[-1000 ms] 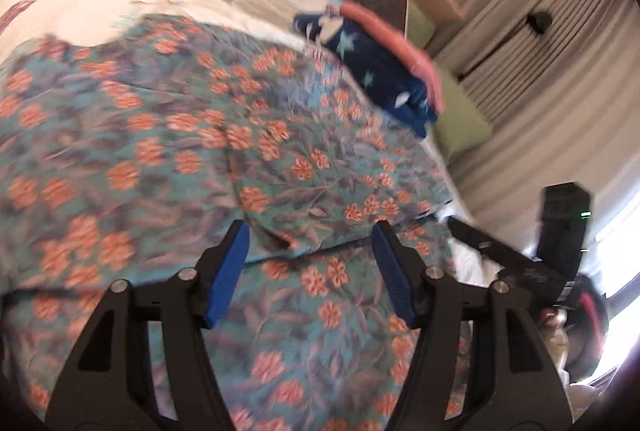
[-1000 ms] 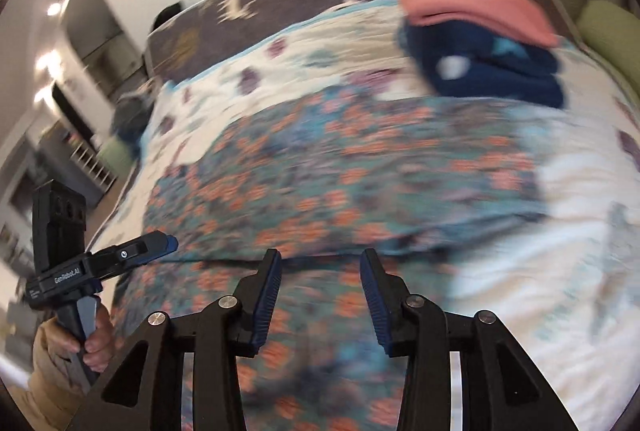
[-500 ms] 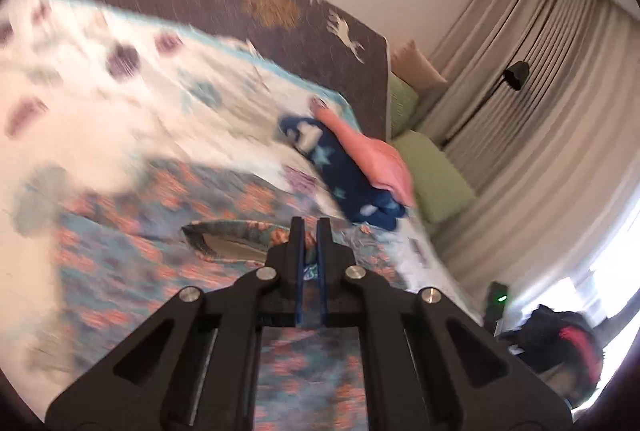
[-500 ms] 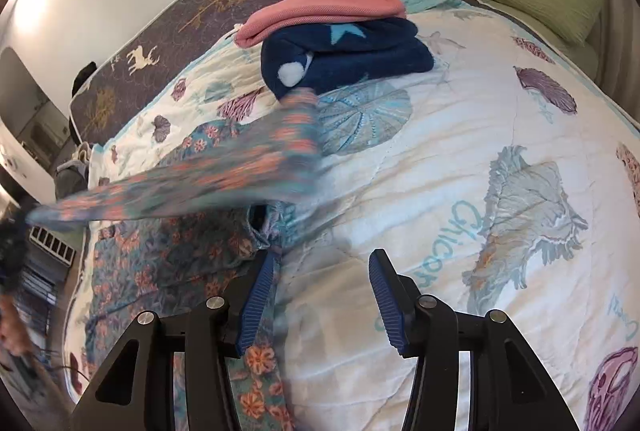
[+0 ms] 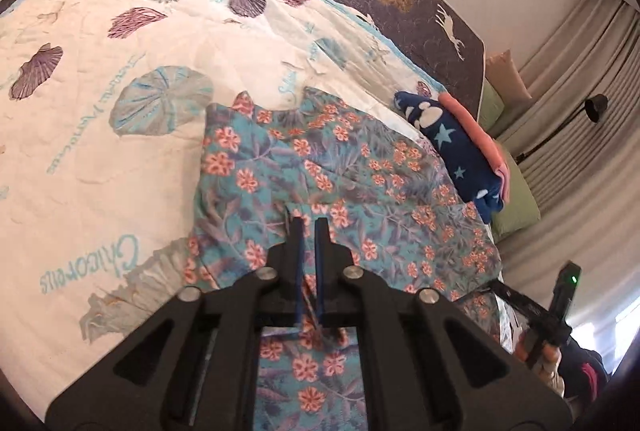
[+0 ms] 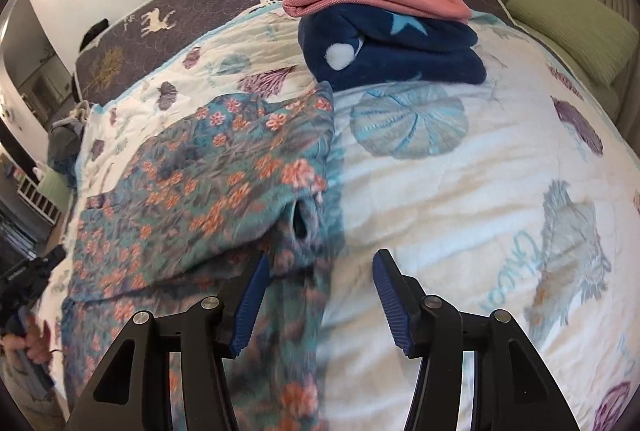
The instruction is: Fold small clothes
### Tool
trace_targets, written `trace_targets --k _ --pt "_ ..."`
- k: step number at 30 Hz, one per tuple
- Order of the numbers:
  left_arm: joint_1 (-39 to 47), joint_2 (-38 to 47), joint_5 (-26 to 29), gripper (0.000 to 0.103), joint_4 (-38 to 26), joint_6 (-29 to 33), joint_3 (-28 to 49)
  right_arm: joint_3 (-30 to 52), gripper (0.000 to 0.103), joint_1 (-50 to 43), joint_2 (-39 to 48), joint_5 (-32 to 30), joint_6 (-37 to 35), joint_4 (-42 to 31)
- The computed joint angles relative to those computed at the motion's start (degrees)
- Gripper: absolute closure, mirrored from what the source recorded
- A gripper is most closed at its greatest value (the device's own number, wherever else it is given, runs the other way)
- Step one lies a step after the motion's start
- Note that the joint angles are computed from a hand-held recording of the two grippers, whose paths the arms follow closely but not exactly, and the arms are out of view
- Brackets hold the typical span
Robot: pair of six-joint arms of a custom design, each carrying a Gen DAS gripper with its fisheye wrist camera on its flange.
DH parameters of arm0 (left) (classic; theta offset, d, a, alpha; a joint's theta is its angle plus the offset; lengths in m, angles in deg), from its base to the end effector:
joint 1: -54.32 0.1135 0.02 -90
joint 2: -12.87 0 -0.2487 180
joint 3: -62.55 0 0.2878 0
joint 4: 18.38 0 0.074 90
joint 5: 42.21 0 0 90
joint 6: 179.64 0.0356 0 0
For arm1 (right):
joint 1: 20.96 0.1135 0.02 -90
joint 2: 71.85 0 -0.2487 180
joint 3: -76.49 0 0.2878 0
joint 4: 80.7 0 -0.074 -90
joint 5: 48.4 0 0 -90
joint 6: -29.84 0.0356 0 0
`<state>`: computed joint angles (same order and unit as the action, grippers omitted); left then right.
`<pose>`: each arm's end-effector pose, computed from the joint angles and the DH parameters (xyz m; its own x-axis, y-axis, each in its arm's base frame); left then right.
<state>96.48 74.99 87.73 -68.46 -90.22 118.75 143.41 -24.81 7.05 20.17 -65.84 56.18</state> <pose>0.1981 0.1486 0.2197 -0.6120 -0.5646 -0.5538 -0.2547 0.8036 -0.5379 0.3151 -0.0082 0.2099 -0.7998 -0.0385 -0.5990 -0.2263 0.9436 0.2416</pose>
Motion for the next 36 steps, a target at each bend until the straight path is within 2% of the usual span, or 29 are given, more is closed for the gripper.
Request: trace_targets --k 1,2,3,4,6,8,9,10,13,17,21,23,28,30,32,34,36 --pt "-1.2 0.7 -0.3 0.092 -0.2 -0.3 0.5 0.5 0.048 0.6 0.9 1.1 0.4 0.7" --pt "-2.4 1.7 -0.5 0.081 -0.6 -0.4 0.9 1.0 0.048 1.4 1.7 2.4 0.7 1.5" --pt "-4.4 3.5 -1.6 0.051 -1.1 -0.9 2.0 1.8 0.048 2.4 2.8 3.9 1.1 2.1" --pt "-6.0 4.3 -3.2 0.031 -0.8 -1.8 1.9 2.2 0.048 2.8 3.5 4.3 1.2 2.4" --pt "-9.7 5.9 -7.0 0.031 1.7 -3.4 1.3 3.3 0.048 4.0 5.4 5.1 1.7 3.0" --pt "-12.5 9.3 -8.1 0.058 3.0 -5.0 2.0 3.9 0.048 4.6 6.3 5.8 2.5 3.7" --pt "-13.2 10.5 -7.9 0.09 3.5 -5.9 2.3 4.2 0.048 4.7 6.7 5.6 3.0 4.0" --pt "-13.3 12.2 -5.4 0.095 2.7 -6.2 3.4 4.5 0.048 4.6 7.0 5.2 3.5 4.3" --pt "-11.8 7.5 -1.0 0.095 4.1 -8.4 2.8 5.5 0.048 4.2 8.3 5.2 5.4 5.4" --pt "-9.4 2.4 -2.7 0.095 3.2 -6.1 5.6 6.1 0.048 2.6 9.2 6.9 7.5 6.7" --pt "-8.3 5.2 -3.7 0.095 2.9 -3.3 7.3 3.2 0.048 1.4 6.3 5.0 7.5 8.1" --pt "-9.7 6.6 -6.1 0.095 4.4 -2.8 6.3 1.2 0.048 1.8 4.3 6.4 7.0 9.6" --pt "-10.6 11.6 -12.1 0.088 7.3 -4.2 4.0 1.8 0.048 3.1 5.1 9.9 5.0 7.3" --pt "-9.0 11.4 -11.2 0.088 6.8 -4.0 3.0 1.9 0.047 2.5 4.0 9.2 3.3 5.7" --pt "-7.0 10.0 -8.4 0.08 4.9 -2.5 2.7 1.4 0.046 1.5 2.2 7.7 1.7 3.8" --pt "-6.6 8.2 -7.9 0.054 4.3 -1.7 2.4 1.3 0.046 -0.6 0.1 4.9 0.4 1.8" --pt "-7.9 7.2 -9.9 0.045 4.7 -1.4 2.4 1.2 0.046 -2.3 -2.3 1.3 0.2 1.9"
